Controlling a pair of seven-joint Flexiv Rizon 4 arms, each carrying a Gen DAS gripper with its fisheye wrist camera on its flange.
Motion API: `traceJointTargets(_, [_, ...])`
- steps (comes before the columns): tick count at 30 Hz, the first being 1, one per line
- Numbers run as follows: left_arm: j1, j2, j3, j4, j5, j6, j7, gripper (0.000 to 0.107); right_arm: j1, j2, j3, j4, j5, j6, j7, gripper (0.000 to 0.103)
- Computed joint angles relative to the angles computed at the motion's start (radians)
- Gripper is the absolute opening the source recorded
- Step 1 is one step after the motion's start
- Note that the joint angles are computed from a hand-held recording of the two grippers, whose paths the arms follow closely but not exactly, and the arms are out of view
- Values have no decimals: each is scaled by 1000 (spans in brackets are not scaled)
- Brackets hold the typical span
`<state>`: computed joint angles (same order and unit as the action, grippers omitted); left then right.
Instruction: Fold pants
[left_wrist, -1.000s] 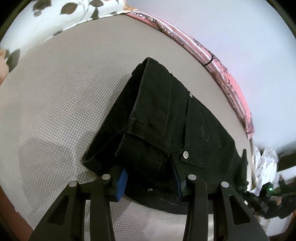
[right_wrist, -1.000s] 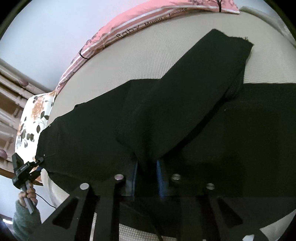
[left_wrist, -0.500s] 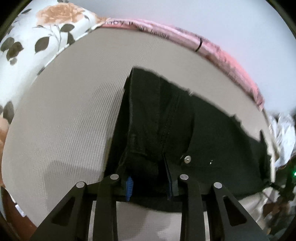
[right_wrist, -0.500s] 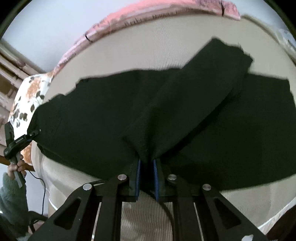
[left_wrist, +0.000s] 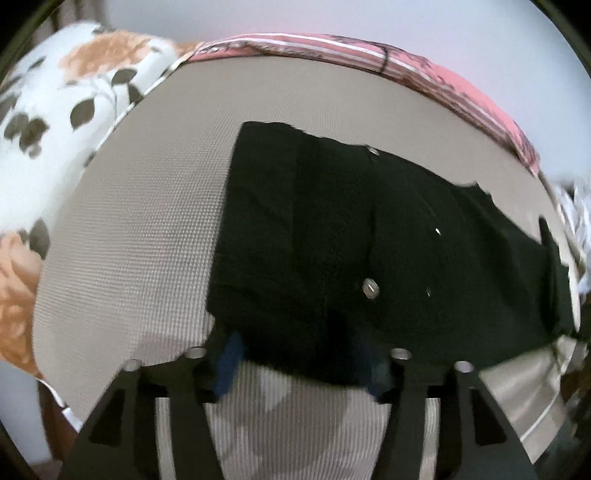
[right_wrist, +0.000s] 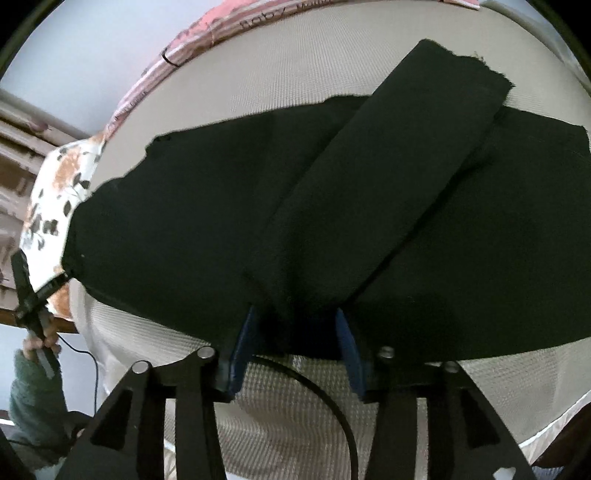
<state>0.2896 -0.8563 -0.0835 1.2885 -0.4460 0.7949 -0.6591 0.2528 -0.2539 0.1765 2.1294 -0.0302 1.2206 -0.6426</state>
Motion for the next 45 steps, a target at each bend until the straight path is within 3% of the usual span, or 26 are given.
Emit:
traceJointTargets(3, [25, 60, -27, 93, -25, 38, 72, 68, -14, 35, 3, 17, 13, 5, -15, 43])
traceJointTargets(6, [62, 131, -82, 210, -128, 97, 152, 68, -12, 80, -28, 52, -44, 4, 20, 43])
traceJointTargets(10, [70, 216, -162, 362, -310, 265, 286, 68, -33, 100, -69, 72, -127, 18, 70, 43])
traceJointTargets(13, [33, 244, -190, 409, -399, 329, 344, 68, -65, 97, -77, 64, -127, 19, 65, 44])
traceJointTargets(16, [-27, 242, -188, 428, -418, 407, 382, 68, -97, 82, -78, 31, -96, -5, 25, 44])
traceJointTargets(19, [-80, 241, -174, 452, -379, 457, 379, 68, -119, 67, -84, 8, -75, -8, 11, 44])
traceJointTargets(24, [-120, 258, -172, 473, -323, 370, 323, 68, -136, 50, -100, -3, -86, 25, -3, 44])
traceJointTargets(29, [-157, 292, -219, 550, -335, 424, 419, 68, -155, 40, -114, -11, -100, 21, -18, 43])
traceJointTargets(34, [-223, 297, -214, 584, -305, 419, 409, 68, -173, 30, -130, -20, -117, 11, -28, 43])
traceJointTargets(37, [-258, 293, -214, 610, -290, 468, 383, 68, -187, 20, -138, -29, -123, 15, -33, 43])
traceJointTargets(41, [-316, 284, -163, 605, -182, 424, 279, 68, -210, -2, -138, -47, -93, 26, -44, 43])
traceJointTargets(45, [-333, 289, -160, 631, -118, 434, 253, 68, -234, -34, -132, -71, -33, 43, -54, 43])
